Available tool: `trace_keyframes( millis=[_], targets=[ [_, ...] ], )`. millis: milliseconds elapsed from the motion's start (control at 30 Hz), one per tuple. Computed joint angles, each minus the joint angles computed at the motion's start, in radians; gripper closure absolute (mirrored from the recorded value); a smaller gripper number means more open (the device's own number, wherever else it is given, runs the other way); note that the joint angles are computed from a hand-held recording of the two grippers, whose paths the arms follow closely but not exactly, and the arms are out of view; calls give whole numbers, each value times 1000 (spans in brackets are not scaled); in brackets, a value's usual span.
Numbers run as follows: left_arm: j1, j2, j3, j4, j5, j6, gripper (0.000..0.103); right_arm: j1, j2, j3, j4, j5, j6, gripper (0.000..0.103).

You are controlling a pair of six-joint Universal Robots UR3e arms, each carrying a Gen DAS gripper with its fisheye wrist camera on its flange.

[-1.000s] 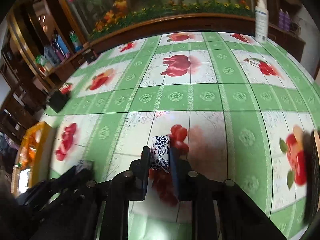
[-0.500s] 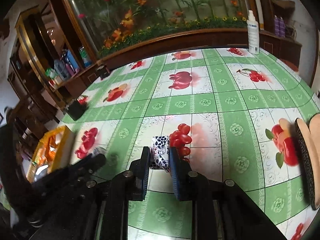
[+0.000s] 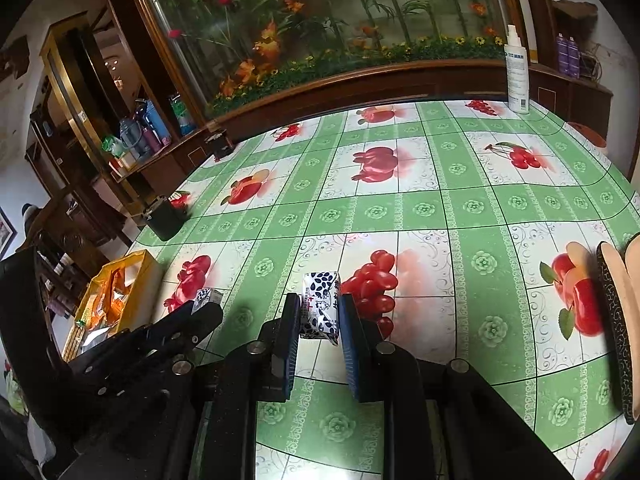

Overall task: Organize snacks
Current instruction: 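Hold the candy in the left tool while the right tool grasps another patterned candy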

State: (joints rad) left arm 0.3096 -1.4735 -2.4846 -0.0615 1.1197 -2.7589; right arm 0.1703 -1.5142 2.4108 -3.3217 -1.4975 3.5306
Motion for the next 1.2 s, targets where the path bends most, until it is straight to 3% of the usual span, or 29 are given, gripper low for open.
trace_keyframes(
  millis=[1200],
  targets=[
    [-7,35,-45,97,11,-7,84,8,6,-1,-20,1,-12,82]
  ],
)
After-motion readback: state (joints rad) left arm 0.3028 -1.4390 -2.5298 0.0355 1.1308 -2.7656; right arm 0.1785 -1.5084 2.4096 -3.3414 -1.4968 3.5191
